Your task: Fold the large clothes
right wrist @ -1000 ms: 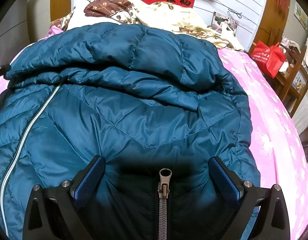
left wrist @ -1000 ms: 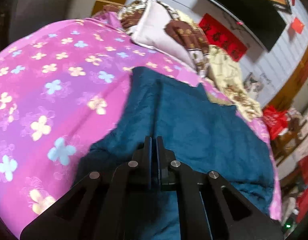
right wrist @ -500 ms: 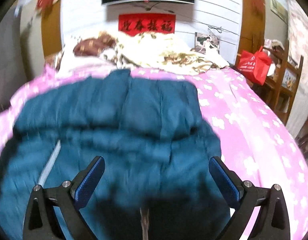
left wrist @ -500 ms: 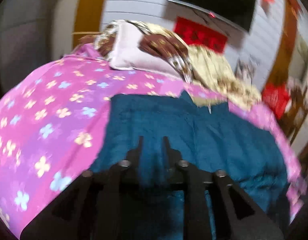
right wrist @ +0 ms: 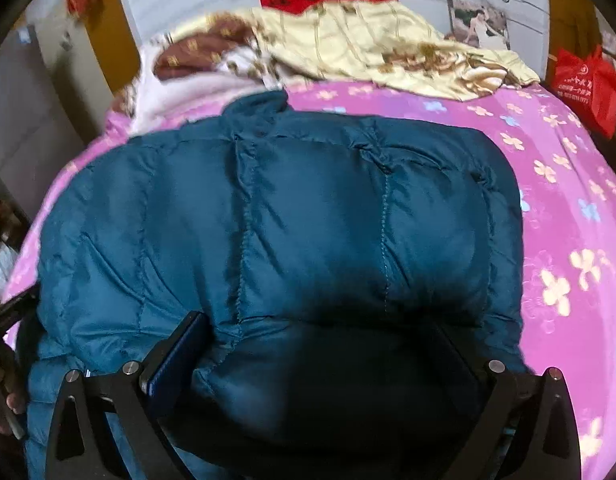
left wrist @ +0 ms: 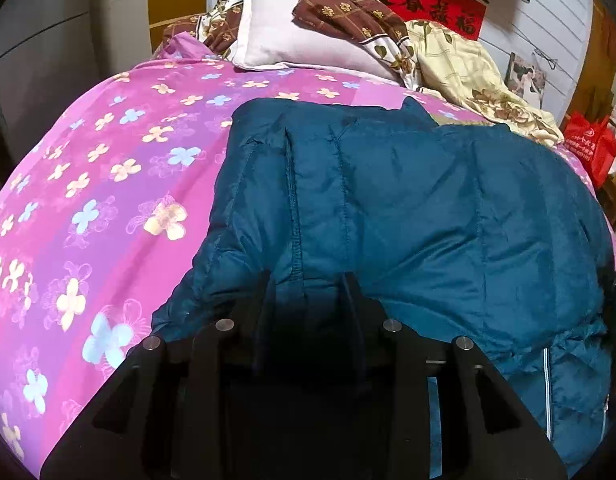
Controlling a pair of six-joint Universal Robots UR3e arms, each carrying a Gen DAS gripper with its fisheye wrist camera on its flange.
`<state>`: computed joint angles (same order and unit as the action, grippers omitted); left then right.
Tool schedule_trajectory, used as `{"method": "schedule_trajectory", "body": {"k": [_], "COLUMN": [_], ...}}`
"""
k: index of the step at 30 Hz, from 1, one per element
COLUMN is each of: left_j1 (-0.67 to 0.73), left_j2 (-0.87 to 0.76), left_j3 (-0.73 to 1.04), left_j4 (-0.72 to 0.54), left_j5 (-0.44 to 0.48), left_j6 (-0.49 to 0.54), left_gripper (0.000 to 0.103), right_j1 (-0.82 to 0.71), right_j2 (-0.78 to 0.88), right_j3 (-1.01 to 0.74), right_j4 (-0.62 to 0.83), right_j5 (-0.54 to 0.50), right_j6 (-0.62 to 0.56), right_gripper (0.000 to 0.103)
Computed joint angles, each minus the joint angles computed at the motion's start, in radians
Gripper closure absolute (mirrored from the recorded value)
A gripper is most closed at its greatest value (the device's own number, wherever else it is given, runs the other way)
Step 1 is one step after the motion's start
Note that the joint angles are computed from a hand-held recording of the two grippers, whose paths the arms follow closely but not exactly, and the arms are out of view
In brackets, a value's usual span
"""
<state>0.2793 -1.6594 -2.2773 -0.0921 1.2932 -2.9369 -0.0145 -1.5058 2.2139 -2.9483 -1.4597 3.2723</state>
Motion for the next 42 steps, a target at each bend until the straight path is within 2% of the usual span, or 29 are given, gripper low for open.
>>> {"method": "schedule_trajectory", "body": {"k": [1,2,4,6,8,10,12,13,16,20,21,24,25,26,27,29,31,32,35,37,39,42], "left_j1": [0.004,0.005,0.008,0.006,0.005,0.017,0.028,0.034,0.032,0.049,0.057,0.085,0.094,0.093,0.084,0.018,-0.035,-0.04,-0.024,-0.02,-0.027,-0.042], "left_j2": [0.001,0.006,0.007,0.007,0.006,0.01,0.014,0.014,0.015,0.081,0.106,0.202,0.229,0.237,0.232,0.169,0.091,0.07,0.068,0.062,0.056,0.047], "left_j3": [-0.002,-0.001,-0.003,-0.003,-0.003,-0.013,-0.018,-0.022,-0.026,-0.028,-0.039,-0.09,-0.103,-0.104,-0.103,-0.074,-0.046,-0.042,-0.041,-0.026,-0.025,-0.022], "left_j4": [-0.001,-0.007,-0.009,-0.007,-0.005,0.001,0.0,0.005,0.015,-0.038,-0.032,0.007,0.005,-0.008,-0.013,-0.019,-0.017,-0.02,-0.03,-0.052,-0.047,-0.041], "left_j5": [-0.004,-0.005,-0.008,-0.006,-0.004,-0.03,-0.051,-0.063,-0.067,-0.078,-0.081,-0.101,-0.122,-0.138,-0.137,-0.068,0.012,0.016,-0.001,-0.005,0.008,0.031], "left_j6": [-0.003,-0.005,-0.008,-0.009,-0.008,-0.008,-0.007,-0.008,-0.012,-0.018,-0.026,-0.038,-0.031,-0.017,-0.006,0.014,0.001,-0.001,-0.012,-0.014,-0.017,-0.016], "left_gripper": [0.069,0.069,0.069,0.069,0.068,0.063,0.06,0.058,0.055,0.054,0.054,0.054,0.052,0.044,0.041,0.04,0.04,0.038,0.033,0.03,0.025,0.024], "right_j1": [0.031,0.051,0.052,0.067,0.099,0.144,0.182,0.197,0.186,0.181,0.182,0.213,0.23,0.257,0.281,0.324,0.312,0.295,0.347,0.363,0.356,0.354], "right_j2": [-0.007,-0.014,-0.017,0.043,0.19,0.339,0.432,0.439,0.416,0.396,0.377,0.213,0.163,0.12,0.095,0.067,0.094,0.134,0.231,0.25,0.252,0.254], "right_j3": [-0.067,-0.106,-0.153,-0.256,-0.452,-0.637,-0.702,-0.672,-0.597,-0.669,-0.662,-0.487,-0.439,-0.39,-0.354,-0.255,-0.21,-0.215,-0.189,-0.205,-0.19,-0.182], "right_j4": [0.07,0.059,-0.003,0.007,0.132,0.293,0.335,0.27,0.206,0.358,0.357,0.212,0.196,0.176,0.156,0.07,0.045,0.064,-0.096,-0.1,-0.131,-0.151], "right_j5": [-0.048,-0.08,-0.079,-0.061,-0.044,-0.103,-0.158,-0.19,-0.172,-0.173,-0.184,-0.222,-0.229,-0.257,-0.285,-0.332,-0.293,-0.258,-0.345,-0.375,-0.367,-0.364], "right_j6": [0.017,0.033,0.093,0.16,0.189,0.186,0.157,0.151,0.168,0.147,0.157,0.182,0.18,0.185,0.193,0.227,0.265,0.276,0.267,0.268,0.266,0.267], "right_gripper": [0.002,0.002,0.002,0.002,0.002,0.0,0.0,0.0,0.0,0.0,0.0,0.0,0.0,0.0,0.0,0.0,0.0,0.0,0.0,0.0,0.0,0.0]}}
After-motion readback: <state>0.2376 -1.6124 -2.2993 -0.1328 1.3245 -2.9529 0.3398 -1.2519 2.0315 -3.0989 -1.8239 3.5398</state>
